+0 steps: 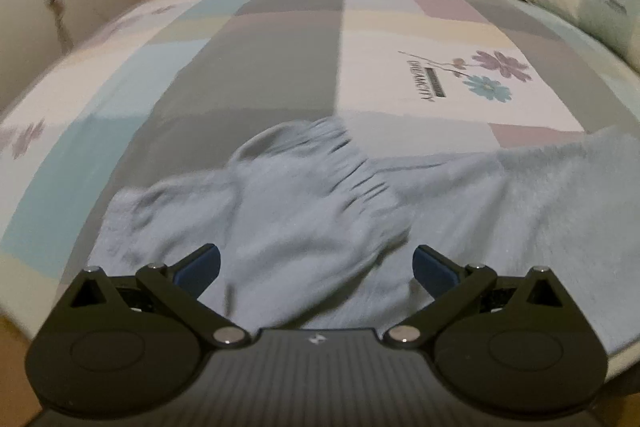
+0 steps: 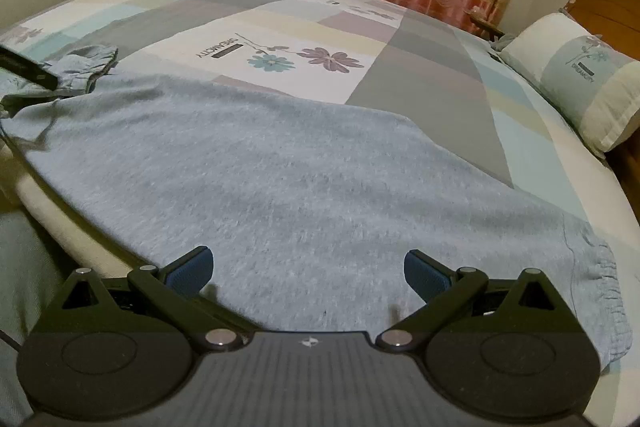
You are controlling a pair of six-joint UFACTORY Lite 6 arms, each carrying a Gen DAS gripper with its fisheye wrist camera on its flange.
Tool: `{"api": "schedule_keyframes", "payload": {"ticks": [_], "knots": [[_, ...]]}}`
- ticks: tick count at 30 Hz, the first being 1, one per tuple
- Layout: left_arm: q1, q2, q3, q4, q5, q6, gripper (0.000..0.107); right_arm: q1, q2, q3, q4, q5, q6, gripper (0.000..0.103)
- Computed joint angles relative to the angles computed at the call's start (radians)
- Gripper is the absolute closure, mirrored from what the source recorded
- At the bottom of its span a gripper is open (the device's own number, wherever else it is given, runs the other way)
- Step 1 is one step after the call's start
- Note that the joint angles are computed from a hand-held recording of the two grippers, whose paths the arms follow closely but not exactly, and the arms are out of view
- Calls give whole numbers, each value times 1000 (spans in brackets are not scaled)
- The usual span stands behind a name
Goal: Fold clothes
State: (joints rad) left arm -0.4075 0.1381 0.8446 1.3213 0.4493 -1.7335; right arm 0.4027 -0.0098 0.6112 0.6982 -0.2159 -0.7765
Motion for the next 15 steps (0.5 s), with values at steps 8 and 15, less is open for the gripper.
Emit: {"api": "schedule_keyframes", "payload": {"ticks": [8, 15], "knots": [[26, 275, 265, -101, 65, 150, 5, -9, 16, 8, 91, -2, -70, 0], [100, 39, 19, -63, 49, 67, 5, -25, 69, 37, 19, 5, 9, 0]]}}
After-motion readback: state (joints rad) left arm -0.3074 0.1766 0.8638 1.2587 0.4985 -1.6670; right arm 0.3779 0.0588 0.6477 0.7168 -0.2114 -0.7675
